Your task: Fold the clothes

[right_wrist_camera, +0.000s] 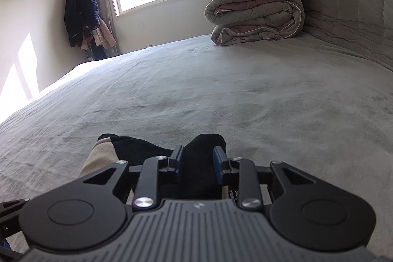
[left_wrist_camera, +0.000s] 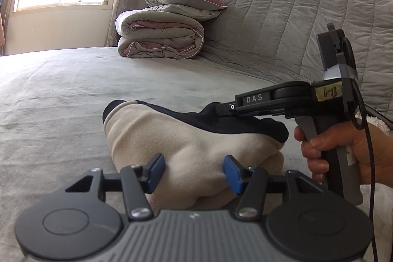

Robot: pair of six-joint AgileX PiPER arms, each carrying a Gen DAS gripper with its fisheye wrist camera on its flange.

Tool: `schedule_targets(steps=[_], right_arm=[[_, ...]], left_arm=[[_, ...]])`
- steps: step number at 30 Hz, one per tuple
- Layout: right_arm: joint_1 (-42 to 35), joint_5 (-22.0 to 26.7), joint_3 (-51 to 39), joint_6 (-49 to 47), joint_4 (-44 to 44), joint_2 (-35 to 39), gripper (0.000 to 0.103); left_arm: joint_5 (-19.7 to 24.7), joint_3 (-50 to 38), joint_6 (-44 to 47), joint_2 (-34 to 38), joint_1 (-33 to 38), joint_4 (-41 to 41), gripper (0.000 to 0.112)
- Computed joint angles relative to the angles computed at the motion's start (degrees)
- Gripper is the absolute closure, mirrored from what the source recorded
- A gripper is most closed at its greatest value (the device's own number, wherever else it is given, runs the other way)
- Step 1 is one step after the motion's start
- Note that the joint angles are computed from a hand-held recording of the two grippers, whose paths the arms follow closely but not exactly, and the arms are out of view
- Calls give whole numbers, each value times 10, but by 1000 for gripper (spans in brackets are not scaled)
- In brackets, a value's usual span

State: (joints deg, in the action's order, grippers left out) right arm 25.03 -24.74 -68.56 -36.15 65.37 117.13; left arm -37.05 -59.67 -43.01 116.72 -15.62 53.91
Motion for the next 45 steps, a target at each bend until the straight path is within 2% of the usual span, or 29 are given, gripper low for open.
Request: schedule_targets(steps=[2, 5, 8, 12, 14, 18, 22, 25, 29, 37, 42, 45], right_arm=[[-8, 20, -3, -6, 30, 10, 74], [-22, 44, 8, 83, -7, 8, 68], [-29, 58, 13, 128, -20, 2, 61], [-24, 49, 30, 178, -40, -11, 56], [-19, 45, 39, 171, -31, -25, 52], [-3, 22, 59, 137, -19, -54, 50], [8, 7, 92, 180, -81, -86, 48], [16, 1, 117, 207, -125, -107, 47], [34, -1, 141, 223, -164, -126, 44], [84, -49, 155, 69, -111, -121, 41], [75, -45, 158, 49, -108, -105, 41], [68, -28, 148, 1, -63, -93, 38]], left_arm=[[-1, -4, -8, 2, 2, 9, 58], [-2, -7, -17, 3, 4, 19, 58], [-2, -10, -24, 4, 5, 27, 58], [3, -6, -32, -3, 6, 36, 55], [4, -7, -42, -6, 7, 47, 50], [3, -7, -60, -15, 9, 64, 44], [-18, -17, -120, -20, 24, 94, 44], [-46, -16, -139, -24, 38, 84, 45], [-49, -23, -153, -20, 44, 75, 46], [-27, -44, -179, 1, 39, 106, 46], [-1, -49, -160, 17, 29, 111, 46], [2, -49, -152, 21, 26, 109, 45]])
